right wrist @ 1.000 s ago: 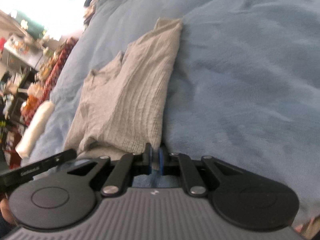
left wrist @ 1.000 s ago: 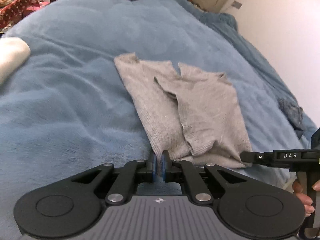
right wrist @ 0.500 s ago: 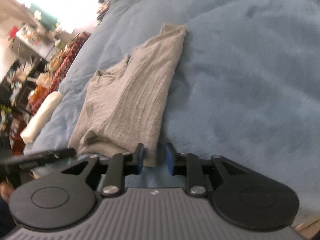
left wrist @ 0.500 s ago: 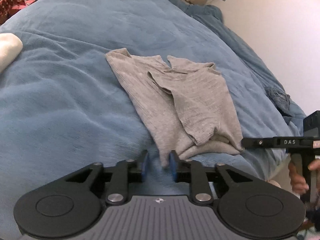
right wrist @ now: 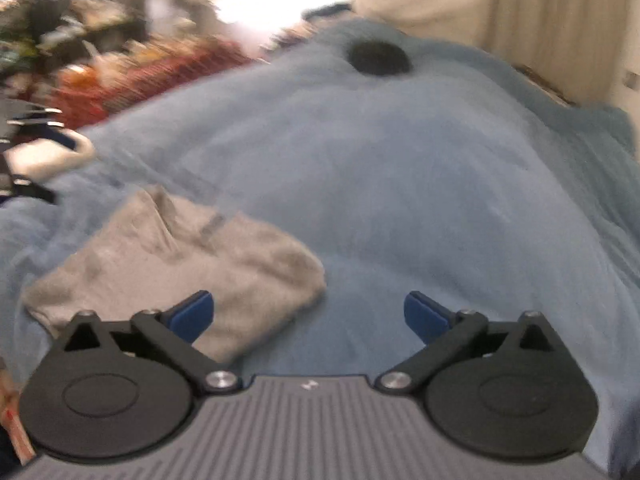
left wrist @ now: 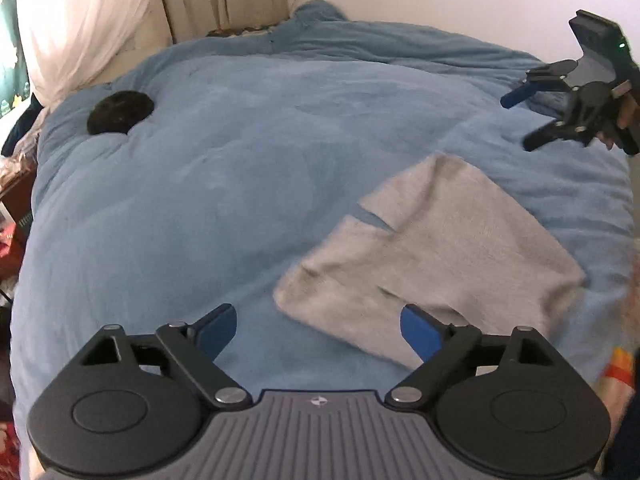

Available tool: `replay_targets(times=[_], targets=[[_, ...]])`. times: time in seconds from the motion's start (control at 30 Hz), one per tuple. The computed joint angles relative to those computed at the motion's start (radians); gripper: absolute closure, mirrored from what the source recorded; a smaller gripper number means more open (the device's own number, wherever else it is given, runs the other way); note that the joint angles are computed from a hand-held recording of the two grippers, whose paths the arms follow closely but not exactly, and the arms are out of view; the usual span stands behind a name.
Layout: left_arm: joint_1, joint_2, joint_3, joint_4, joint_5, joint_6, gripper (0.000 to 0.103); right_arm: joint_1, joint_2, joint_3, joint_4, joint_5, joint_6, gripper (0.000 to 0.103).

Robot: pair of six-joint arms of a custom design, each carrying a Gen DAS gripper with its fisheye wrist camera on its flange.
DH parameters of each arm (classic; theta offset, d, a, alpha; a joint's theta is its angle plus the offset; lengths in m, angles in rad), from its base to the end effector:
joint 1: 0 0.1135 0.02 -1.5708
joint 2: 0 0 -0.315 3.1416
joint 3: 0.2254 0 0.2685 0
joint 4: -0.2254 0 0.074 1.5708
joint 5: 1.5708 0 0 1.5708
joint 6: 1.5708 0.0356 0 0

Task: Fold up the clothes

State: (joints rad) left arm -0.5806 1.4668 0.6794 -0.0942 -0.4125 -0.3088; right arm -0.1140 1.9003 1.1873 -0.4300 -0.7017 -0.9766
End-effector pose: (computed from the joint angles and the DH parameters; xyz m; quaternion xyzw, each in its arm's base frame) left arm 0.2439 -0.1429 0.2014 0.0563 0.9221 0.0318 0.3814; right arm 0.4011 -0.0228 0.1937 -0.4499 0.8031 0.1838 0.3446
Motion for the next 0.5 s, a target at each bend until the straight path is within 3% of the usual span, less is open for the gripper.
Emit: replay_targets(times=[0.17, 0.3, 0.37, 0.4, 0.43, 0.47, 0.5], targets=[[0.147, 0.099, 0.033, 0.150, 0.183, 0.260, 0.014, 0.061, 0.170, 0.260, -0.140, -0.008, -0.049, 0.001], [0.256, 0.212, 0.138, 0.070, 0.374, 0.357, 0.028, 0.113, 0.289, 0.467, -0.319, 0.079, -0.169, 0.002], [0.296, 0.258, 0.181, 0.034, 0.455, 0.395, 0.029, 0.133, 0.329, 0.529, -0.369, 0.093, -0.248, 0.013], [0.306, 0.275, 0.201, 0.016, 0.481, 0.424, 0.031, 0.143, 0.347, 0.560, -0.396, 0.102, -0.293, 0.025], [0.308, 0.292, 0.223, -0.007, 0.489, 0.459, 0.038, 0.152, 0.364, 0.591, -0.424, 0.113, -0.337, 0.036], [0.303, 0.309, 0.247, -0.039, 0.485, 0.499, 0.045, 0.160, 0.381, 0.621, -0.459, 0.124, -0.387, 0.040], [0.295, 0.321, 0.267, -0.071, 0.482, 0.546, 0.058, 0.169, 0.396, 0.644, -0.492, 0.140, -0.434, 0.042]])
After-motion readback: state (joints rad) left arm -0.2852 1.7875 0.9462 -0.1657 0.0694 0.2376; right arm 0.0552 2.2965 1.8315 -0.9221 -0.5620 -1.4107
